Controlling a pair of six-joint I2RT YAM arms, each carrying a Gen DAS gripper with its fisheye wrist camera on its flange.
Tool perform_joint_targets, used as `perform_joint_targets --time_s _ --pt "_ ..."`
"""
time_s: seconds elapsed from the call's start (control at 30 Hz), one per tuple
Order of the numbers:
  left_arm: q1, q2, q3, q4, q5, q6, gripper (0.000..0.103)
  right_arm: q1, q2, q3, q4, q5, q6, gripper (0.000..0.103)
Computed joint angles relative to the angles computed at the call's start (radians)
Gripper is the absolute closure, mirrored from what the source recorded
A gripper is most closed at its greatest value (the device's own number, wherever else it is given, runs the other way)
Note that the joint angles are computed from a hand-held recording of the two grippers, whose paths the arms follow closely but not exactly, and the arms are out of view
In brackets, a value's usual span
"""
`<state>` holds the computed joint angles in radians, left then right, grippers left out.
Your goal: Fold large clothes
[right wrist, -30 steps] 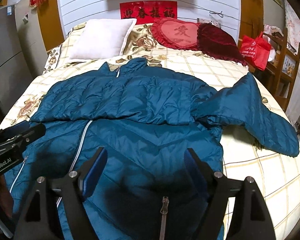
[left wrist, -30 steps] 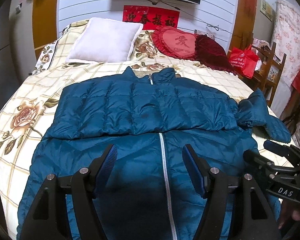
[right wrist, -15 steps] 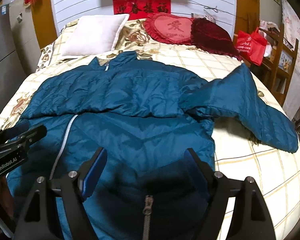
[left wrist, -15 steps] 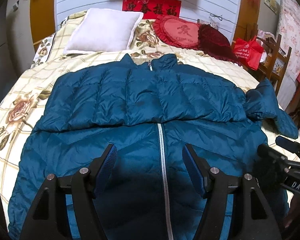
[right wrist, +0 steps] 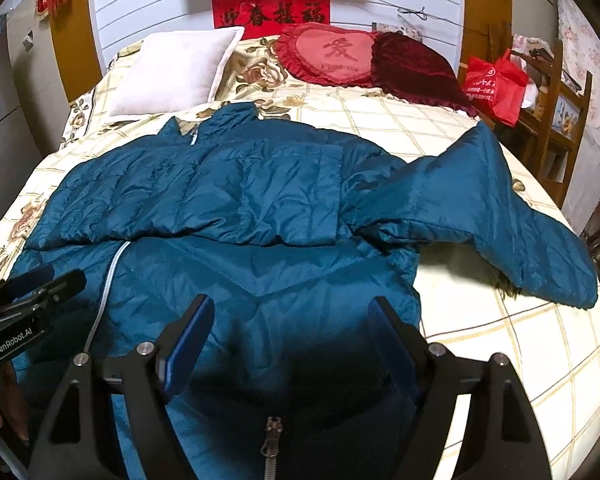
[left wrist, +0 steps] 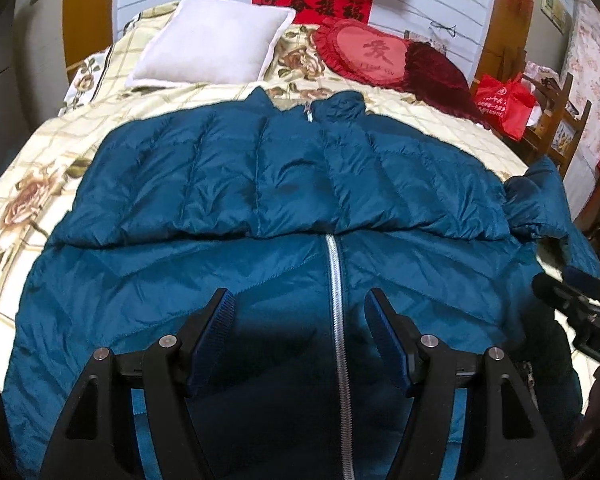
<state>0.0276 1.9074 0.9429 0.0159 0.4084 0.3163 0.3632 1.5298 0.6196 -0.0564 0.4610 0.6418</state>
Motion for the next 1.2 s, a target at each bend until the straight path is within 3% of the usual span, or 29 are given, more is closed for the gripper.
perform_joint_targets --time_s 0.33,0.5,0.6,0.73,0.97,1.2 --pt "0.001 0.045 0.009 0.013 -0.007 0.005 0.029 -0.079 -0.061 -0.036 -0.004 0.001 -0.042 0.020" --pt "0.008 0.057 0.008 0.021 0.003 0.006 0.029 -0.178 -0.185 -0.095 -0.011 0.024 -0.111 0.020" --pt "0.006 0.067 0.009 0.025 -0.003 0.010 0.029 -0.339 -0.296 -0.141 -0.027 -0.005 -0.170 0.020" --pt "0.007 0.075 0.008 0.033 0.000 0.011 0.029 -0.602 -0.334 -0.162 -0.015 -0.076 -0.262 0.019" --pt "0.011 0.085 0.009 0.038 0.009 0.012 0.029 -1.061 -0.076 -0.094 0.124 -0.195 -0.474 0.018" --pt "0.003 0.090 0.000 0.059 -0.009 0.013 0.029 -1.282 0.136 0.011 0.209 -0.260 -0.524 0.013"
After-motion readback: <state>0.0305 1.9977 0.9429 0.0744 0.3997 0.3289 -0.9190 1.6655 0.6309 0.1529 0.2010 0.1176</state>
